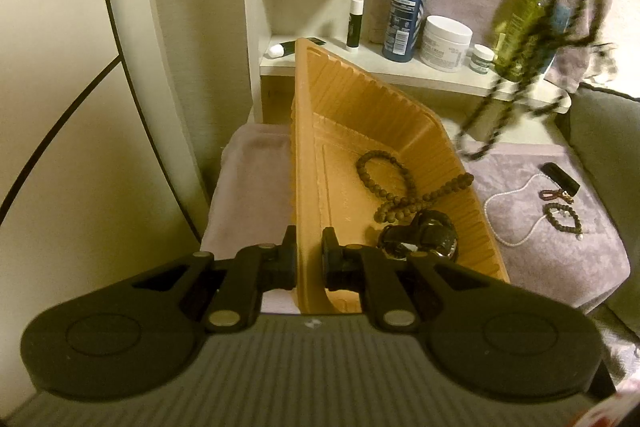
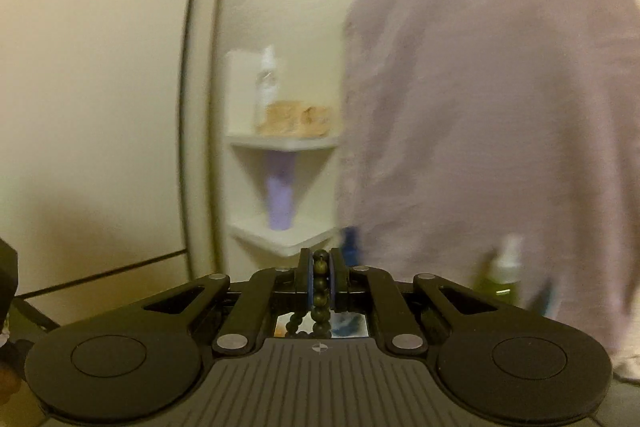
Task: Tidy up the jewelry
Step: 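Lift the bead necklace and drop it into the orange tray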
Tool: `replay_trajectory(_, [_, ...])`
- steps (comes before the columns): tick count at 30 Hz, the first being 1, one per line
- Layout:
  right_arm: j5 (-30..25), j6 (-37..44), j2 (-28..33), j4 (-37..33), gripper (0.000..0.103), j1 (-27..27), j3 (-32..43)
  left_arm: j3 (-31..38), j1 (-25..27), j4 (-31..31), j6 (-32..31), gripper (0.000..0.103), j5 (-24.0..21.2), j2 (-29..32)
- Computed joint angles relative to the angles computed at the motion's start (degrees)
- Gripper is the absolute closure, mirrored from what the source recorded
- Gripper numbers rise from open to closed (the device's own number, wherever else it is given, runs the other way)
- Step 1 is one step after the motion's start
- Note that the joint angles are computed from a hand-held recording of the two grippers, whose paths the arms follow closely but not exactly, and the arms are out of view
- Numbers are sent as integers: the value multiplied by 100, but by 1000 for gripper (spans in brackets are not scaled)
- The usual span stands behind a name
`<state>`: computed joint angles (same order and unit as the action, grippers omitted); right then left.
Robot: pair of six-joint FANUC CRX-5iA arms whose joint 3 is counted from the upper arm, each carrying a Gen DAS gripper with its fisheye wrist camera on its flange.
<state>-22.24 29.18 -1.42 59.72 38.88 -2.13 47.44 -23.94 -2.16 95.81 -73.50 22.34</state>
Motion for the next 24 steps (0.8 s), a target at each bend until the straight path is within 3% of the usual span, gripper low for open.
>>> replay_trajectory(7, [-630,2493,854,-2944,96,206,1124,-61,36,85,-23,93,44,-19])
replay_trajectory(10, [-959,3142,1032,-3768,96,240,1386,-84,55,124,-20,93,52,-25])
replay_trajectory(14, [-1260,3740,1076,-4528,96,243,1462,-86,71,159,-18,93,54,-23])
replay_trajectory(18, [-1317,3821,1026,-4754,95,233,1348,-93,74,158,-20,93,54,-29])
replay_trajectory(20, [-1345,3705,1010,-4685,86,239,1301,-91,75,152,-31,93,49,-29])
replay_trajectory(22, [-1109,3407,882,-4414,42,252,1024,-87,73,148,-31,93,45,-28])
replay_trajectory(24, [-911,3149,686,-4165,39,261,728,-84,71,137,-24,93,37,-28])
